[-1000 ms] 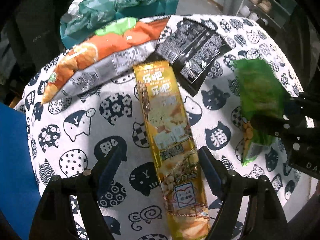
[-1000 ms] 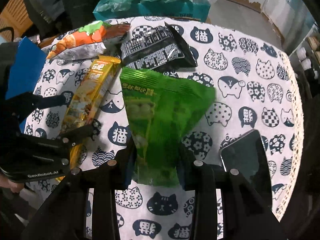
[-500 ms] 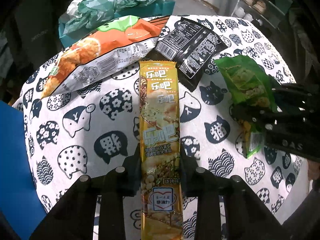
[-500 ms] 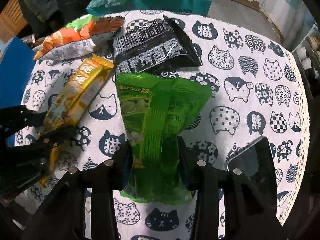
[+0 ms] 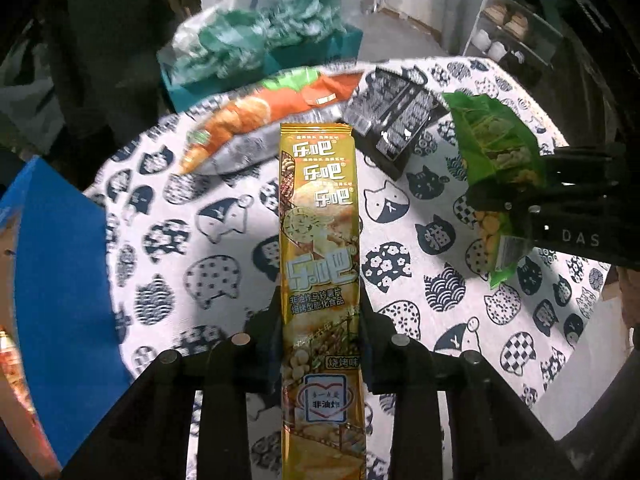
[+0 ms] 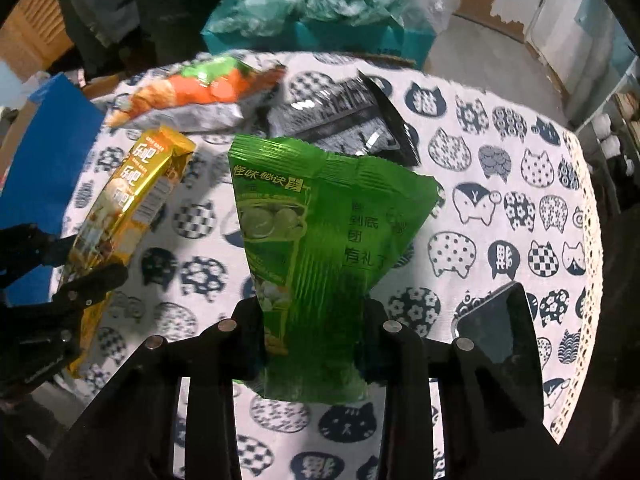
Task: Organize snacks
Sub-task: 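Carry the gold bar and green bag over the box and release them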
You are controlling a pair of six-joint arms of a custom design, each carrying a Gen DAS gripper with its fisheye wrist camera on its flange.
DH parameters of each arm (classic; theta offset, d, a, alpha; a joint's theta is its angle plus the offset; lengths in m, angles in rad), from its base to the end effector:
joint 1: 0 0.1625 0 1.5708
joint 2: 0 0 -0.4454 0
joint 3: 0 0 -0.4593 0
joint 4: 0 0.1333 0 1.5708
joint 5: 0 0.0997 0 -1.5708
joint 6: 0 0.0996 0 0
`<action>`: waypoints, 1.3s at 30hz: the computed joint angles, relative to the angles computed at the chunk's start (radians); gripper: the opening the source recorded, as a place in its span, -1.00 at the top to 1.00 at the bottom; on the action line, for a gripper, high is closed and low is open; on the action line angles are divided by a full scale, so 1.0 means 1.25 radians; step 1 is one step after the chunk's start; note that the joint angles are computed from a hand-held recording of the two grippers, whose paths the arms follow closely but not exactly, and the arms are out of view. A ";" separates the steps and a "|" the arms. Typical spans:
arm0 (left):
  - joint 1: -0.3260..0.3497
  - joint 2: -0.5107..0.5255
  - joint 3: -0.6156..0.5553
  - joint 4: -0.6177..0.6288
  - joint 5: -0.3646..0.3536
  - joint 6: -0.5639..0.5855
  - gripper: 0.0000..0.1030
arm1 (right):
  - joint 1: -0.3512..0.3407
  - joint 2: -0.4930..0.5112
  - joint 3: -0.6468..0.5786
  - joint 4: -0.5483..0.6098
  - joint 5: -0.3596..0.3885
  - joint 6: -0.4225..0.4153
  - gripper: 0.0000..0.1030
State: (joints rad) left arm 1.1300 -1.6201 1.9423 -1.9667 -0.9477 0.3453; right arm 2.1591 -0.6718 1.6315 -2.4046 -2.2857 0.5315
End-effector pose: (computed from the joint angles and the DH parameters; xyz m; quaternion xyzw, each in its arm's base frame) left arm -0.0484 -0.5512 0.3886 0.3539 0.8830 -0.0496 0.3043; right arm 0.4459 -0.5459 -0.0236 0.0485 -0.9339 0.1355 0.3272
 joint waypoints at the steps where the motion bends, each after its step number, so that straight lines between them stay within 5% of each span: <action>1: -0.003 -0.006 -0.001 -0.002 0.002 0.004 0.40 | 0.005 -0.001 -0.003 0.003 0.000 -0.001 0.39; 26: -0.056 -0.131 -0.042 -0.014 0.021 0.044 0.40 | 0.104 0.049 -0.130 -0.018 0.019 -0.067 0.39; 39: -0.031 -0.158 -0.092 -0.025 0.028 0.052 0.40 | 0.136 0.119 -0.245 -0.005 0.045 -0.119 0.39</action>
State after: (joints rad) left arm 1.0908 -1.8172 1.8272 -1.9982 -0.9124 0.4103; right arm 2.3296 -0.5234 1.3249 -2.4114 -2.2292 0.3823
